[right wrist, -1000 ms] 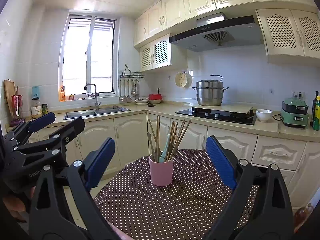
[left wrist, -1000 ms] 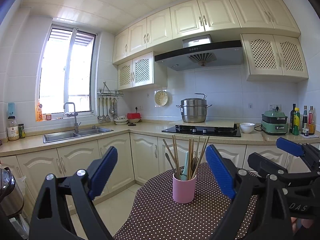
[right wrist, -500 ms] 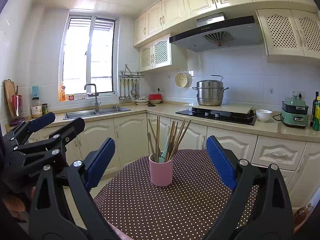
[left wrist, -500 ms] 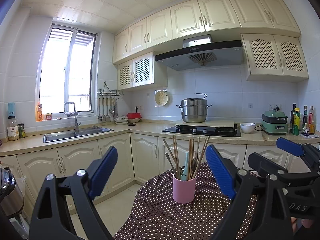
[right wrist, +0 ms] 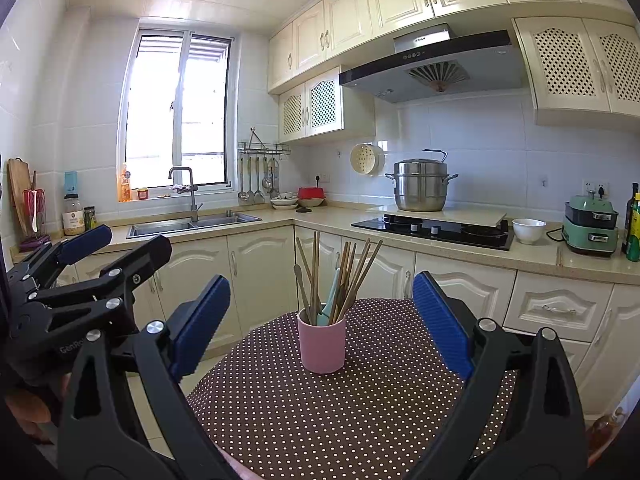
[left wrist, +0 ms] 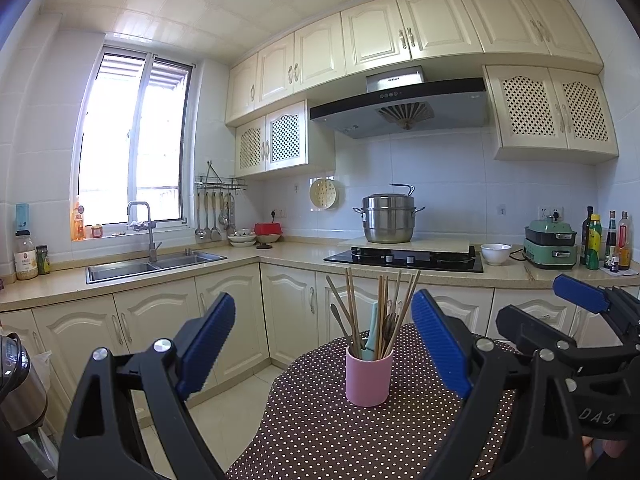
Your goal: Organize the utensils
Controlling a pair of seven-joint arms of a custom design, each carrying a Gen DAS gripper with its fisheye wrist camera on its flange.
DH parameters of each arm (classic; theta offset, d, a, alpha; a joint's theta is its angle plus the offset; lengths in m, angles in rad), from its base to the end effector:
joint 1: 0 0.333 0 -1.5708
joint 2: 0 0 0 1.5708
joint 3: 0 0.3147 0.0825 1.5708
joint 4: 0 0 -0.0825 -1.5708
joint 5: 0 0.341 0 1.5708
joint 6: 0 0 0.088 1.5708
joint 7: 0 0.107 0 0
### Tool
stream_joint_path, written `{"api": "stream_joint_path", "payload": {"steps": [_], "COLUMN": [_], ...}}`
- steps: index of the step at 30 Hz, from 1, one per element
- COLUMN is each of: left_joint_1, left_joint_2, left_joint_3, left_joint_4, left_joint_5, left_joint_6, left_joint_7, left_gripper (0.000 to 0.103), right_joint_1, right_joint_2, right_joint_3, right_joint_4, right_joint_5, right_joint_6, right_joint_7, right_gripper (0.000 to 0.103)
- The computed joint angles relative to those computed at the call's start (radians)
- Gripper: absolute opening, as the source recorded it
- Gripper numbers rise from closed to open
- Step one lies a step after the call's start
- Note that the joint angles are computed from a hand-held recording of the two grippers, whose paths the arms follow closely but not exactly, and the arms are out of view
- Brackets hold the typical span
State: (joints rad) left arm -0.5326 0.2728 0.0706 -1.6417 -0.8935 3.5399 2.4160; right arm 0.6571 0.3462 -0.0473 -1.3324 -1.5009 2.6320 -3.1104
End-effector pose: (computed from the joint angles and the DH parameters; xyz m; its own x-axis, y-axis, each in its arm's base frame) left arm 0.5763 -0.1882 0.6294 -0.1570 -0.9869 -0.0357 -0.0689 0.0470 -0.9965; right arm 0.5296 0.4081 0.6332 0.0948 -0.9952 -0.0253 -0.1215 0.0136 -0.9925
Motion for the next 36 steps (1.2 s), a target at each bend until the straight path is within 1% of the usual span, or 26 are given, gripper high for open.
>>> {"api": "stream_joint_path", "payload": {"steps": [2,4,5,7,9,12,14,15,18,20,24,27,33,34,36], "left_joint_1": [-0.029,-0.074,-0.107,-0.152,-0.223,-0.315,-0.361,-0.368,-0.404,-0.413,-0.412,-0.397,-0.321,-0.311,-0.305], "left_joint_2": [0.014,0.036,0.050,0.075,0.109,0.159,0.196,0.207,0.253,0.285,0.337,0.369,0.410,0.424,0.451], "left_joint_3": [0.031,0.082,0.123,0.185,0.286,0.431,0.515,0.532,0.614,0.654,0.706,0.720,0.676,0.677,0.699], "left_joint_4": [0.025,0.060,0.082,0.110,0.147,0.184,0.207,0.213,0.239,0.262,0.302,0.333,0.408,0.424,0.445], "left_joint_5": [-0.033,-0.075,-0.101,-0.115,-0.143,-0.149,-0.134,-0.123,-0.088,-0.061,-0.008,0.032,0.107,0.122,0.158], "left_joint_6": [-0.013,-0.029,-0.042,-0.062,-0.099,-0.152,-0.187,-0.195,-0.236,-0.262,-0.313,-0.347,-0.434,-0.450,-0.477], "left_joint_7": [0.027,0.059,0.078,0.075,0.066,0.013,-0.042,-0.063,-0.149,-0.204,-0.307,-0.372,-0.461,-0.484,-0.540], "left_gripper": [0.088,0.088,0.088,0.088,0.088,0.088,0.088,0.088,0.088,0.088,0.088,0.088,0.088,0.088,0.088], "right_joint_1": [-0.003,-0.010,-0.013,-0.016,-0.018,-0.022,-0.026,-0.028,-0.029,-0.031,-0.034,-0.040,-0.051,-0.059,-0.074], "right_joint_2": [0.004,0.014,0.019,0.029,0.036,0.051,0.064,0.072,0.090,0.105,0.140,0.166,0.224,0.238,0.269], "right_joint_3": [-0.001,-0.005,-0.008,-0.015,-0.024,-0.036,-0.044,-0.048,-0.066,-0.077,-0.097,-0.112,-0.137,-0.136,-0.133], "right_joint_4": [0.004,0.017,0.023,0.035,0.043,0.061,0.077,0.086,0.108,0.124,0.160,0.184,0.232,0.245,0.273], "right_joint_5": [0.002,0.014,0.020,0.031,0.037,0.054,0.070,0.081,0.103,0.125,0.186,0.244,0.387,0.420,0.488], "right_joint_6": [0.003,0.014,0.019,0.025,0.035,0.048,0.059,0.063,0.079,0.091,0.107,0.128,0.155,0.154,0.136], "right_joint_7": [-0.002,-0.011,-0.015,-0.023,-0.026,-0.039,-0.054,-0.064,-0.082,-0.097,-0.140,-0.179,-0.292,-0.323,-0.390], "right_gripper": [0.091,0.091,0.091,0.091,0.091,0.091,0.091,0.091,0.091,0.091,0.092,0.092,0.092,0.092,0.092]}}
